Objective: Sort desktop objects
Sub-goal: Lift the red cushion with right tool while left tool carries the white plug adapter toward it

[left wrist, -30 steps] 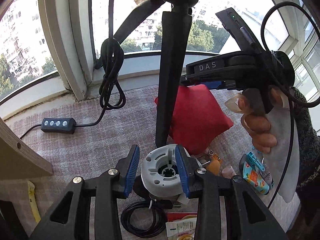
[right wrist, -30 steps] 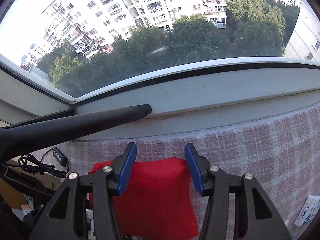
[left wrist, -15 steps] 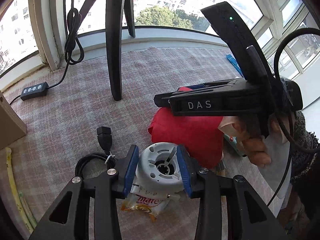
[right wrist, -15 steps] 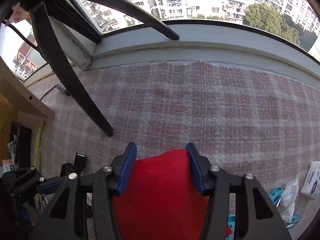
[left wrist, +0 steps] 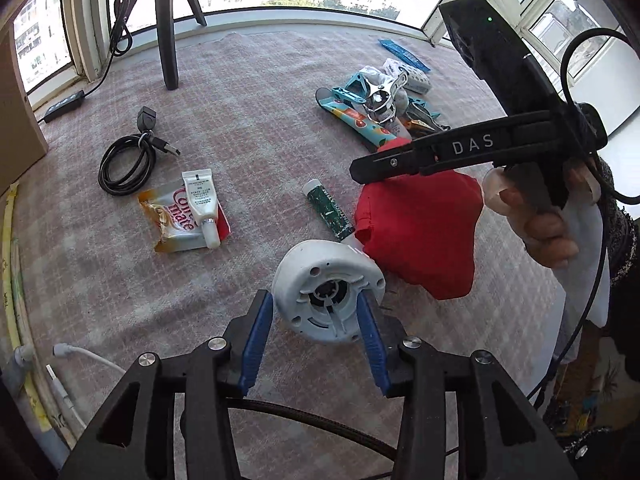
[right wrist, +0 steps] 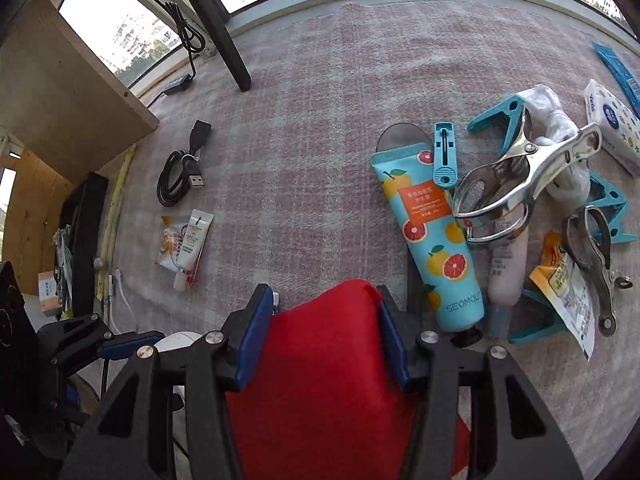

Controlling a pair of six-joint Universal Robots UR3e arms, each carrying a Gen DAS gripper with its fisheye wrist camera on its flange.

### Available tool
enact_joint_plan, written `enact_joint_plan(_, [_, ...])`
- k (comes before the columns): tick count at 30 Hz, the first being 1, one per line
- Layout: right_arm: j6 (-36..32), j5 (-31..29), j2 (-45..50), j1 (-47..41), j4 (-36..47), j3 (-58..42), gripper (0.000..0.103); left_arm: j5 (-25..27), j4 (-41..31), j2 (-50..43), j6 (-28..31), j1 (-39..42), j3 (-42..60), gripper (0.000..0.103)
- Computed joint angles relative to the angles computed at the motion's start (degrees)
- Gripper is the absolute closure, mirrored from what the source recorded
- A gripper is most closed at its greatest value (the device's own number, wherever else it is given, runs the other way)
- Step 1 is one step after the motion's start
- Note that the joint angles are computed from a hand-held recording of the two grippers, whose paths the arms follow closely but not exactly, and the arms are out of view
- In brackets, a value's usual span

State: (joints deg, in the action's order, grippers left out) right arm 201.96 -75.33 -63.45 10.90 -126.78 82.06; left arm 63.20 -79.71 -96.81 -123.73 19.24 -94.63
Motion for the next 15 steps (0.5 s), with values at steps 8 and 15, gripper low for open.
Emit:
enact_joint_plan(8, [-2.03, -2.63, -20.03, 1.23, 3.65, 13.29, 0.052, -0.67, -0.57, 8.99, -0.12, 5.47, -6.16, 0.063])
enact_joint_plan(15, [-3.95, -3.13, -6.36, 8.73, 6.04, -3.76, 0.052, -1.21, 1.58, 10.13, -2.51, 7.19, -10.61, 0.063])
